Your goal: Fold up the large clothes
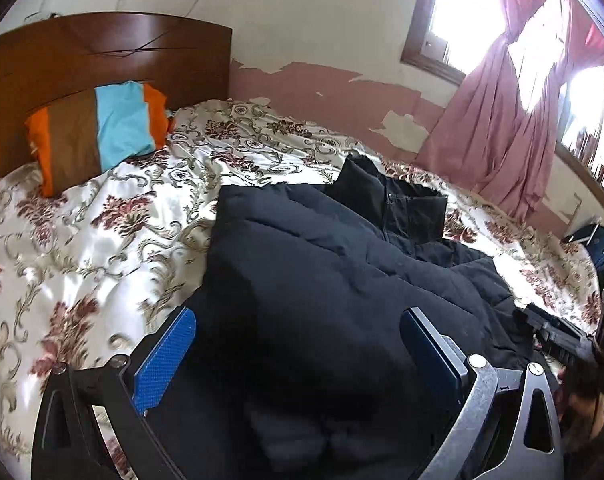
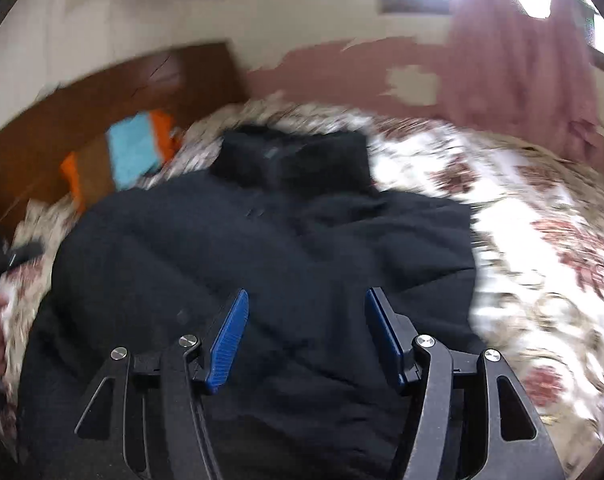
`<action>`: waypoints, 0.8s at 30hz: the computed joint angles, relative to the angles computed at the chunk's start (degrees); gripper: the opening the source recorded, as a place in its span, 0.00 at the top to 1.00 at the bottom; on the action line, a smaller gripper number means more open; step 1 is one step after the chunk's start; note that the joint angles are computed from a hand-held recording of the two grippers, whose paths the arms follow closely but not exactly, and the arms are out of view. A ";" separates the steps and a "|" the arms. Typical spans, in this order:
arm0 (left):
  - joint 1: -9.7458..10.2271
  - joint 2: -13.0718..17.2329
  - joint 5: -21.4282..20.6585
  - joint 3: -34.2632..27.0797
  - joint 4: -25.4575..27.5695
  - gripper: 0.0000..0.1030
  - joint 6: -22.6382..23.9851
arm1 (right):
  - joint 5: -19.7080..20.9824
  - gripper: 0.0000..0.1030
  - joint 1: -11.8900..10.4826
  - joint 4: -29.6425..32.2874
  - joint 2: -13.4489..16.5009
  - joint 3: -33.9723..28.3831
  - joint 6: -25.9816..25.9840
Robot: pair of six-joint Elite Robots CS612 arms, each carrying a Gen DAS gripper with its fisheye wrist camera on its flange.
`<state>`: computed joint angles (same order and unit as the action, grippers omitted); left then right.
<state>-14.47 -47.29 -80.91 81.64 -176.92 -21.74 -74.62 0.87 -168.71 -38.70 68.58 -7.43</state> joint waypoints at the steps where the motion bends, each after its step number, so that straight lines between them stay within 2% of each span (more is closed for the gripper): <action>1: -0.06 0.48 -0.18 -0.70 0.68 0.00 0.15 | 0.35 0.46 0.29 1.66 0.96 -1.13 -1.01; 3: 0.06 2.18 -2.20 -2.77 3.00 0.00 0.80 | 1.05 0.46 0.46 3.39 2.39 -2.83 -0.91; 5: -0.42 3.19 0.32 -3.50 4.06 0.00 1.81 | 3.11 0.46 0.14 4.58 3.58 -3.97 -0.10; 9: -1.64 3.99 5.10 -1.87 -0.99 0.00 5.58 | 6.21 0.45 -0.37 5.52 4.54 -4.46 0.92; 15: -2.40 5.02 8.89 -2.21 -1.94 0.00 7.37 | 7.22 0.44 -0.32 4.27 6.13 -5.40 1.94; 20: -2.82 5.82 11.26 -2.20 -4.19 0.00 8.17 | 9.20 0.44 -0.64 3.87 6.81 -5.85 3.12; 24: -2.71 5.95 11.17 -2.37 -4.28 0.00 8.31 | 9.69 0.44 -0.64 4.00 7.09 -6.17 3.43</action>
<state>-17.18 -41.34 -69.74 79.27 -181.19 -13.42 -64.93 0.23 -164.72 -31.61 62.41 -4.01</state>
